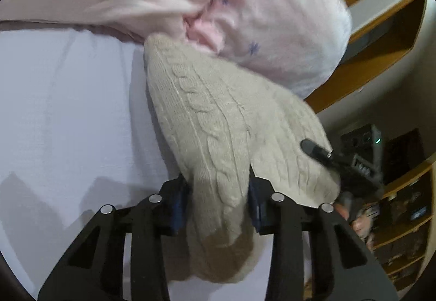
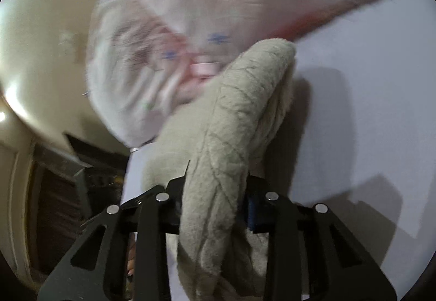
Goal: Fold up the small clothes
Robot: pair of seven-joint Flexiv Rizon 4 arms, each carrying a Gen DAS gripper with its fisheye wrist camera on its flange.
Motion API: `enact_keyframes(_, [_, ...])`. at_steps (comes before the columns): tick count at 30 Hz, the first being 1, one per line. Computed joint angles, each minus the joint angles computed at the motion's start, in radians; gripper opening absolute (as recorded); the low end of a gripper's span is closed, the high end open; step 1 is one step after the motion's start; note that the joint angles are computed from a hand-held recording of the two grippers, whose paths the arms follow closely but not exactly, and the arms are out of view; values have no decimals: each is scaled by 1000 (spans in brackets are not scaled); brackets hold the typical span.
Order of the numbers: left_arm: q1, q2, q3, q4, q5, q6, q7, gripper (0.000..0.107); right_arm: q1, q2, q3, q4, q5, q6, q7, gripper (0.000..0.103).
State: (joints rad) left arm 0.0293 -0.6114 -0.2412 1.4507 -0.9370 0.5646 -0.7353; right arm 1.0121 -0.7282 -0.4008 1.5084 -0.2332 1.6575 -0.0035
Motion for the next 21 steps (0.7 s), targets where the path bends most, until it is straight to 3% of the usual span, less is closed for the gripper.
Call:
enact_keyframes(3, [19, 63, 11, 73, -59, 94, 109, 39, -85, -44, 132, -141, -72, -109, -65, 29])
enact_keyframes(5, [0, 68, 49, 72, 0, 158, 100, 45, -123, -76, 204, -253, -128, -316, -94, 31])
enact_keyframes(6, [-7, 62, 65, 64, 39, 174, 74, 46, -120, -85, 214, -307, -151, -471, -88, 33])
enact_keyframes(8, [-8, 62, 77, 69, 85, 198, 33, 51, -70, -95, 177, -395, -215, -789, -58, 57])
enact_keyframes(9, [-5, 78, 72, 95, 78, 238, 45, 55, -36, -97, 155, -435, -279, -952, -32, 64])
enact_keyframes(10, [-8, 109, 73, 138, 75, 304, 74, 66, 10, -96, 122, -461, -340, -1099, -6, 74])
enact_keyframes(12, [-24, 152, 89, 198, 108, 415, 94, 91, 68, -80, 96, -466, -422, -1256, 35, 92])
enact_keyframes(13, [-39, 170, 103, 223, 139, 475, 84, 100, 89, -57, 93, -437, -458, -1273, 65, 101])
enact_keyframes(15, [-62, 213, 146, 281, 240, 565, 45, 102, 111, 8, 118, -343, -512, -1210, 133, 101])
enact_keyframes(17, [-76, 251, 184, 323, 354, 570, -15, 102, 108, 41, 167, -296, -520, -1160, 162, 101])
enact_keyframes(21, [-55, 311, 178, 414, 415, 515, -25, 102, 93, 2, 245, -316, -546, -1097, 179, 101])
